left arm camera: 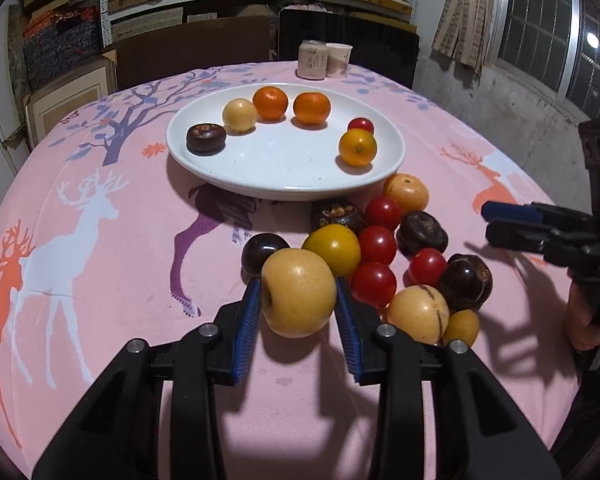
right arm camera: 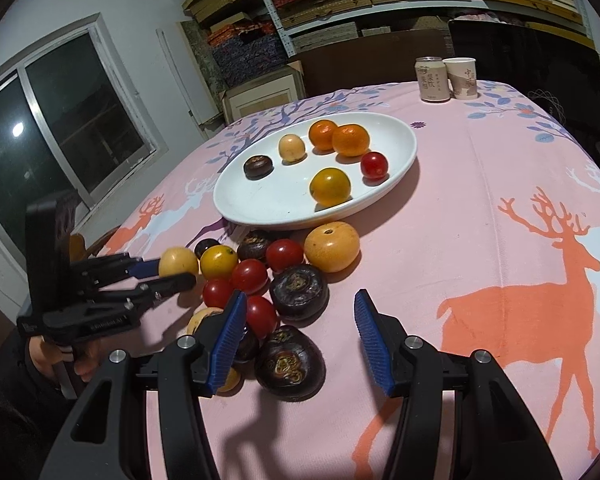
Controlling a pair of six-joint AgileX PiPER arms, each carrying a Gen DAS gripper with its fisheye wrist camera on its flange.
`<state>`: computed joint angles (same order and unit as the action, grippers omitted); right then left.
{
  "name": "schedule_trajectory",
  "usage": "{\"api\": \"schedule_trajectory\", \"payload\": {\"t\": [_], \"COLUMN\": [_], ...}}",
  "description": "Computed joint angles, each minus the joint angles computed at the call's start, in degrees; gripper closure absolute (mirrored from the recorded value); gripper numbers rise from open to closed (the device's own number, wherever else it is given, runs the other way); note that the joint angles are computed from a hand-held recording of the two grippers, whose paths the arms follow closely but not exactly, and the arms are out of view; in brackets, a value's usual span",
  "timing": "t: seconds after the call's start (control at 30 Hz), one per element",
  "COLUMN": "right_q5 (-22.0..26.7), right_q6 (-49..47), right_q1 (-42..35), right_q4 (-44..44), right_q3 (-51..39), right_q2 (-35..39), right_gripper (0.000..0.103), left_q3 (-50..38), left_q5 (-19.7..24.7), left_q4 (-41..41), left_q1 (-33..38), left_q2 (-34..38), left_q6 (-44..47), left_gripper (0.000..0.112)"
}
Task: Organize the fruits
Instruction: 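Grasp a large pale yellow fruit with the left tool while the right grasps a dark brown fruit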
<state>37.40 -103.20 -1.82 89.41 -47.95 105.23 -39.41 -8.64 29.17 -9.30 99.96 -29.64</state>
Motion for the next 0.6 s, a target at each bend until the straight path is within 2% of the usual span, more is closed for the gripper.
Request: {"api": "schedule_trajectory", "payload": {"t": [0.07, 0.13, 0.27, 0.47, 0.6], "right_q5": [0.21, 0.45, 1.51, -9.0, -13.68], "right_q6": [-0.96, -1.67, -4.13, -7.67, -0.57], "right_q1": [0.2, 0.32, -0.78, 4.17, 7.68], "right_q4": [-0.51, -1.4, -2.35, 0.45, -6.09], "right_q3": [0.75, 1.65, 4.17, 6.61, 4.22], "right_q2": [-0.41, -0.95, -2.47, -4.45, -2.72], "right_gripper": [0.047, 0.047, 0.047, 0.047, 0.047], "left_q3": [0.29, 0.45, 0.73, 0.77, 0.79], "left_q5": [-0.24, -1.09, -2.12, -2.95, -3.21], "left_q4": [-0.07, 6.96, 13.81, 19.26, 20.23], "left_q1": [0.36, 1.31, 2.45, 2.93, 2.97], "left_q2": [-0.33, -0.54, -0.85, -0.95, -0.98], "left_q6": [-0.14, -7.21, -14.09, -18.96, -20.04], "left_gripper": [0.076, 0.076, 0.076, 0.076, 0.076]}}
